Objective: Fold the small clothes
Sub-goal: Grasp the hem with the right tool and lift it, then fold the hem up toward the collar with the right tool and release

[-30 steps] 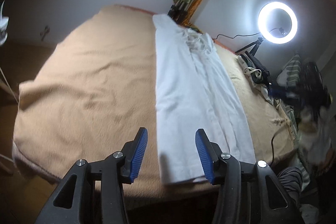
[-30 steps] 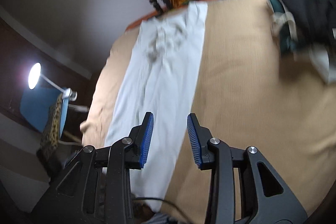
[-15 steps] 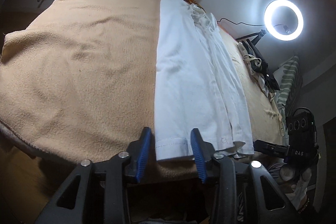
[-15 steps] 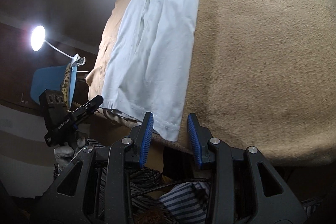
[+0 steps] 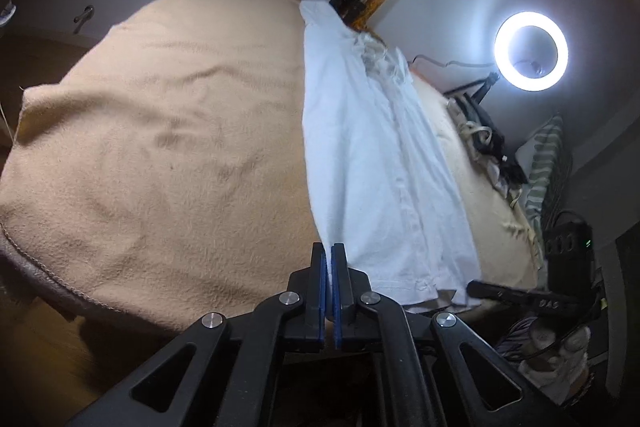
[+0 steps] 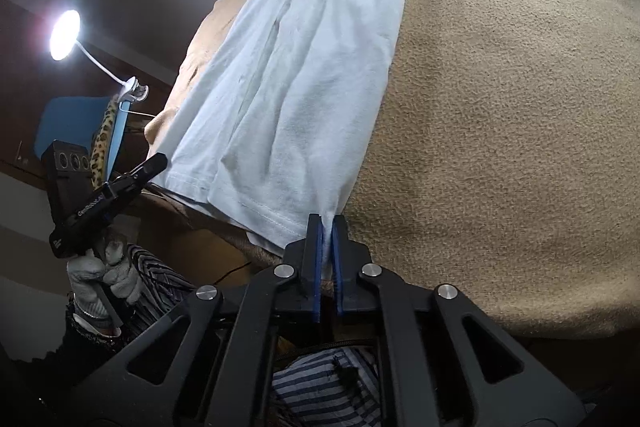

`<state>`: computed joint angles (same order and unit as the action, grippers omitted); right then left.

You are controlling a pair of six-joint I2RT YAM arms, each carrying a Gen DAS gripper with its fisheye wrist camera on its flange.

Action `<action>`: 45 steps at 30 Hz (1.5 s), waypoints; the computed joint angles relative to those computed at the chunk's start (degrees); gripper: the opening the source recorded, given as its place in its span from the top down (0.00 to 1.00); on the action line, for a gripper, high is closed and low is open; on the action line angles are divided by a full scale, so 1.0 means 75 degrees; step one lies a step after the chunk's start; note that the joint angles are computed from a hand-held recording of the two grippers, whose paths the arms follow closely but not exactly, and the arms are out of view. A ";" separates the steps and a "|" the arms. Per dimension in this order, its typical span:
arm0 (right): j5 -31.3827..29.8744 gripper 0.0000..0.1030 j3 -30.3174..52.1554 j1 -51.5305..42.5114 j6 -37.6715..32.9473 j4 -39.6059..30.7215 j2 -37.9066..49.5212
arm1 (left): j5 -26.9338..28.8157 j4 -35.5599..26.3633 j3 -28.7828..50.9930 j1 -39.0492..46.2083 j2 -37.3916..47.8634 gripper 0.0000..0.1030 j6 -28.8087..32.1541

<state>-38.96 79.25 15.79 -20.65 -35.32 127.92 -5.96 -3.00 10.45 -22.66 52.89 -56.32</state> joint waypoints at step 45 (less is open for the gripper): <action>-0.1374 0.95 0.5756 -0.0225 0.1967 -0.1879 0.2790 | 0.2588 0.1613 0.2692 0.3234 0.3891 1.00 0.1842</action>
